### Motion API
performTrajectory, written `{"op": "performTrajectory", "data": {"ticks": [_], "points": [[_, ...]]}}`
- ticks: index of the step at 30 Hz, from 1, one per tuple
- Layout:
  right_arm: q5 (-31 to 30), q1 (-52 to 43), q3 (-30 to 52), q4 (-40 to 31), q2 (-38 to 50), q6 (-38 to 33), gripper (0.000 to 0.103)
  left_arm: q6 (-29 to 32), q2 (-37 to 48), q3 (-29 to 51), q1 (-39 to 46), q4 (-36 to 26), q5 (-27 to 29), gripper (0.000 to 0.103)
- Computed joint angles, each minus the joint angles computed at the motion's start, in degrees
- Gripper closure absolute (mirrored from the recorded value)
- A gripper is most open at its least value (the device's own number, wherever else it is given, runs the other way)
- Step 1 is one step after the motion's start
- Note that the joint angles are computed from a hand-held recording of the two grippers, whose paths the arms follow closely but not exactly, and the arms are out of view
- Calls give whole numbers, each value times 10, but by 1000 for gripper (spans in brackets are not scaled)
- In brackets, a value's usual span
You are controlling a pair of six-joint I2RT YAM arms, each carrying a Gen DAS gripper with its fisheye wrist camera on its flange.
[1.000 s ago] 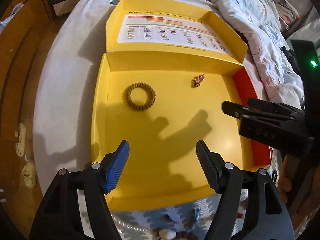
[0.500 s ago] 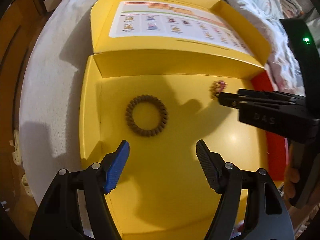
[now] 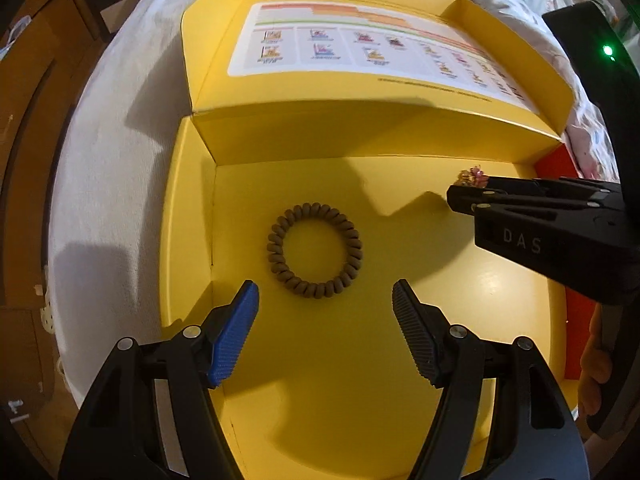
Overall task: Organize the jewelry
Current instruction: 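Move the left tool to the brown coil hair tie while the right tool reaches the gold charm, then close the left tool on the coil hair tie while the right tool closes on the gold charm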
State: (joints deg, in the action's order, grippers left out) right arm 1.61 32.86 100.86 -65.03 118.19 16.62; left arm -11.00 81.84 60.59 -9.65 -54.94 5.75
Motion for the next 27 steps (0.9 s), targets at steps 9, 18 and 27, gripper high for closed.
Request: {"op": "performTrajectory", "data": {"ticks": [9, 18, 27], "points": [[7, 18, 26, -5, 24, 16, 66, 12, -1, -12, 3, 19, -6, 34], [-10, -6, 22, 0, 19, 0, 74, -17, 24, -9, -41, 50, -62, 34], [-10, -22, 16, 0, 11, -12, 79, -29, 47, 6, -52, 55, -100, 49]]}}
